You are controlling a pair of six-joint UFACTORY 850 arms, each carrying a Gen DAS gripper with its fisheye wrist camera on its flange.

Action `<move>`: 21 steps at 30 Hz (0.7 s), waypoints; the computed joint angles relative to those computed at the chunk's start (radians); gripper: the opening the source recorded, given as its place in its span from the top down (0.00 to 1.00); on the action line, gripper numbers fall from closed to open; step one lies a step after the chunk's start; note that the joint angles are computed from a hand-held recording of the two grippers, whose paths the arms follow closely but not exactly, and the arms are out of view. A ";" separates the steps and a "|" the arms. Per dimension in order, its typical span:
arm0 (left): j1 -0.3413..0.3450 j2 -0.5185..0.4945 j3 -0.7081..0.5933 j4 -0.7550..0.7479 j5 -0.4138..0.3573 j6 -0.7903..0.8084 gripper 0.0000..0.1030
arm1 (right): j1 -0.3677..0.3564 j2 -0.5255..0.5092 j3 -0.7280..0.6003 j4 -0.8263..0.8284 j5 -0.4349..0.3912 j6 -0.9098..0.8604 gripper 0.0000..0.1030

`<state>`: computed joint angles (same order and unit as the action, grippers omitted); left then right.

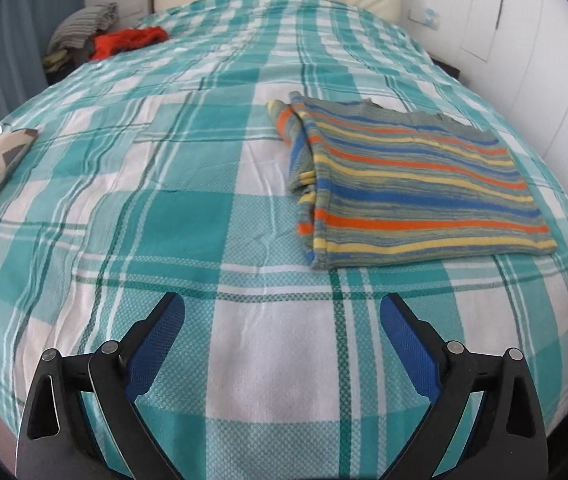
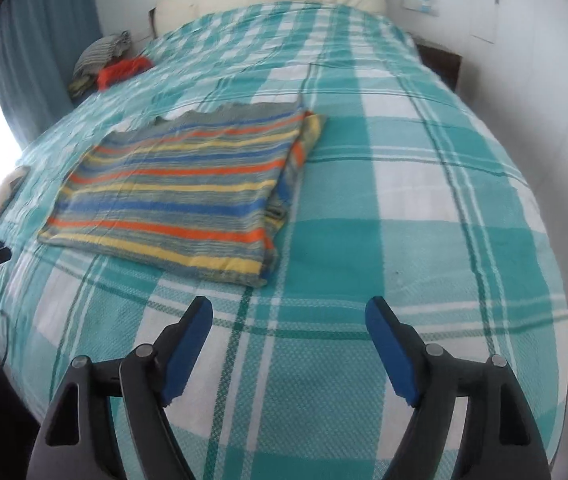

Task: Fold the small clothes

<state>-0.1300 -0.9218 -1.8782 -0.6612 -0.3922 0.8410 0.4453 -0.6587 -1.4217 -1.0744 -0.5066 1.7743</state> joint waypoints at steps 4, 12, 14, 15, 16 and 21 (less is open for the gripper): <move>0.003 -0.037 -0.010 0.050 -0.008 -0.169 0.04 | 0.024 -0.052 -0.019 -0.032 -0.121 0.147 0.24; 0.031 0.057 0.109 -0.102 -0.051 -0.026 0.05 | 0.040 -0.095 -0.007 -0.172 -0.142 0.321 0.08; 0.052 0.083 0.114 -0.133 -0.106 -0.028 0.05 | 0.037 -0.092 0.003 -0.191 -0.121 0.343 0.07; 0.064 0.100 0.123 -0.155 -0.130 -0.017 0.05 | 0.035 -0.093 0.002 -0.193 -0.116 0.343 0.05; 0.073 0.121 0.141 -0.171 -0.137 0.000 0.05 | 0.034 -0.096 0.000 -0.193 -0.114 0.339 0.05; 0.065 0.165 0.170 -0.008 -0.084 -0.085 0.04 | 0.038 -0.101 -0.005 -0.193 -0.121 0.335 0.04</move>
<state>-0.0651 -0.7567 -1.7083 -0.6697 -0.4758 0.7555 0.4834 -0.7597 -1.4268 -1.2671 -0.6272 2.1088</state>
